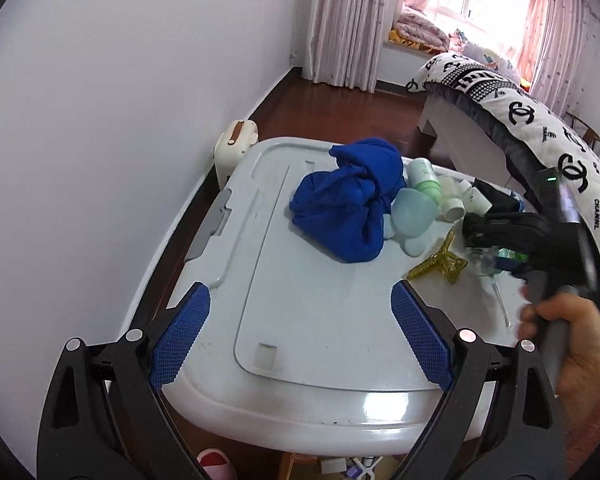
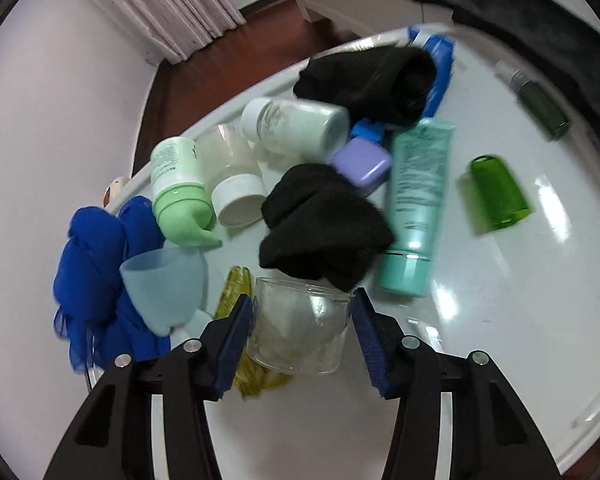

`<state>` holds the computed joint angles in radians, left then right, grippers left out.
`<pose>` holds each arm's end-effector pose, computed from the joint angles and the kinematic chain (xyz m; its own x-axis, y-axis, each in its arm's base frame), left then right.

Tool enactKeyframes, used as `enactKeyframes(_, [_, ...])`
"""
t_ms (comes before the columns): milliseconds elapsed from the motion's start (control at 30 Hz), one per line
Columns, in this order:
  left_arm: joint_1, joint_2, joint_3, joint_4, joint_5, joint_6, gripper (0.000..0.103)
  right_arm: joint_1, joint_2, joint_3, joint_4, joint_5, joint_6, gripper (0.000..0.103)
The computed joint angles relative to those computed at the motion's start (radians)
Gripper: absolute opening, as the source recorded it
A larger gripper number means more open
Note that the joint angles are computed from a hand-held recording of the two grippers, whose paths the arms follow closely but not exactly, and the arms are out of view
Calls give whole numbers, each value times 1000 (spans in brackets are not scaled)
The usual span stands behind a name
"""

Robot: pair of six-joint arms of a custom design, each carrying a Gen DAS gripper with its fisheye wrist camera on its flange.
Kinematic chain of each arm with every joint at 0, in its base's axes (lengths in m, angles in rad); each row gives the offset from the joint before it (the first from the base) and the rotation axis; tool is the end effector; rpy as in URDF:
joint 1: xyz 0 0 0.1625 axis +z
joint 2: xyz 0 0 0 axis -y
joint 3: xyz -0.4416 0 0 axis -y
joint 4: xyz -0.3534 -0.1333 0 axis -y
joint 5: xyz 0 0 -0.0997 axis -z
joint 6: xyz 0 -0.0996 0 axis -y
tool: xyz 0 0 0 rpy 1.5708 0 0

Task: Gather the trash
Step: 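Grasp the clear glass cup with the right tool while the left tool grasps the blue cloth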

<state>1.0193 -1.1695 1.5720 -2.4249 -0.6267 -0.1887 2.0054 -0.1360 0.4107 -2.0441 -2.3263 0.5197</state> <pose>-0.1389 -0.6341 0.4215 -0.7610 -0.1376 -0.6340 0.3346 0.7539 -0.5654 0.4336 -0.7796 0.0751 -0.8275 0.2821 0.4854 -0.0021 0.8631 -0.5051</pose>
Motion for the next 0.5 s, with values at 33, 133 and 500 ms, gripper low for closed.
enactKeyframes(33, [0, 1, 2, -1, 3, 1, 90, 7, -37, 66, -34, -3, -23, 51])
enactKeyframes(133, [1, 12, 1, -5, 22, 23, 90, 42, -172, 296, -136, -1, -122, 51])
enactKeyframes(500, [101, 199, -288, 61, -168, 169, 90, 150, -558, 1001, -239, 104, -247, 51])
